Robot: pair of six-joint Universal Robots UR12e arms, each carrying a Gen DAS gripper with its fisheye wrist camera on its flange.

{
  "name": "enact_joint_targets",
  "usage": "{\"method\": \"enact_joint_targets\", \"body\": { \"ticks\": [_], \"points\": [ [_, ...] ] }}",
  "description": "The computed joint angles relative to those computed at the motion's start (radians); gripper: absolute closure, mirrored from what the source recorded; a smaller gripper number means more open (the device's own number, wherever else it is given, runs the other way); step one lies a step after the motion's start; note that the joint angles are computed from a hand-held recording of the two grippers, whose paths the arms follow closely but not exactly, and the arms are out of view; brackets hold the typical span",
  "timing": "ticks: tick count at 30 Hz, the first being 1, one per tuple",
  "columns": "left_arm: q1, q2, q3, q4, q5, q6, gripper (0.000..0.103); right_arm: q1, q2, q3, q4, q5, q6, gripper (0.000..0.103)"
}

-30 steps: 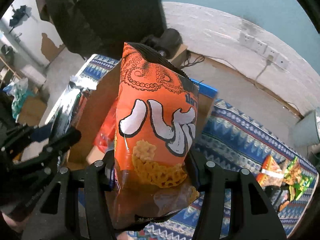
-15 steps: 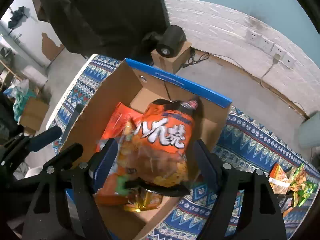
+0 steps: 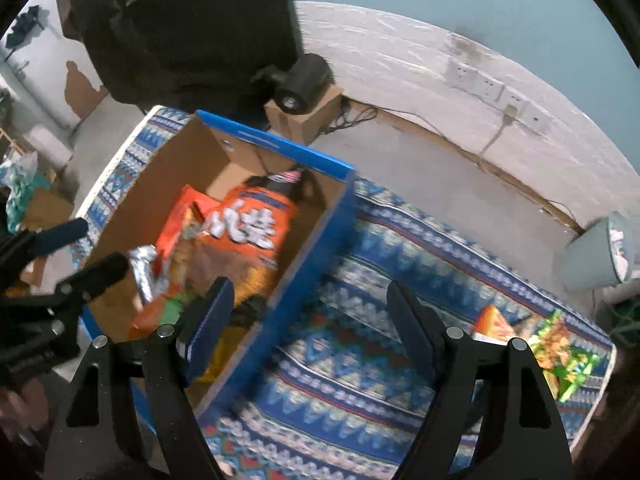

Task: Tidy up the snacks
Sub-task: 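Move both tools back over the remaining snacks on the cloth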

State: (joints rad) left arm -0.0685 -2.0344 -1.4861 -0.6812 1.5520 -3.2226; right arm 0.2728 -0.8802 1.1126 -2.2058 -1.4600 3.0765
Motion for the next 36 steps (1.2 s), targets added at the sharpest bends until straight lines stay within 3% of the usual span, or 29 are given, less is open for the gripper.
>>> {"method": "enact_joint_targets", "body": {
  "ticks": [15, 20, 27, 36],
  "points": [
    [-0.066, -0.041, 0.049, -0.060, -0.035, 0.067, 0.026, -0.093, -0.113, 0.171, -0.004, -0.115, -0.133, 0.024],
    [-0.087, -0.057, 0.074, -0.107, -0.077, 0.086, 0.023, -0.125, -0.141, 0.218, -0.018, -0.152, -0.191, 0.024],
    [-0.131, -0.095, 0.124, -0.154, -0.069, 0.121, 0.023, -0.165, -0.155, 0.257, -0.055, -0.171, -0.266, 0.024],
    [-0.171, -0.165, 0.222, -0.218, -0.073, 0.135, 0.023, -0.221, -0.142, 0.272, -0.048, -0.172, -0.259, 0.024]
  ]
}}
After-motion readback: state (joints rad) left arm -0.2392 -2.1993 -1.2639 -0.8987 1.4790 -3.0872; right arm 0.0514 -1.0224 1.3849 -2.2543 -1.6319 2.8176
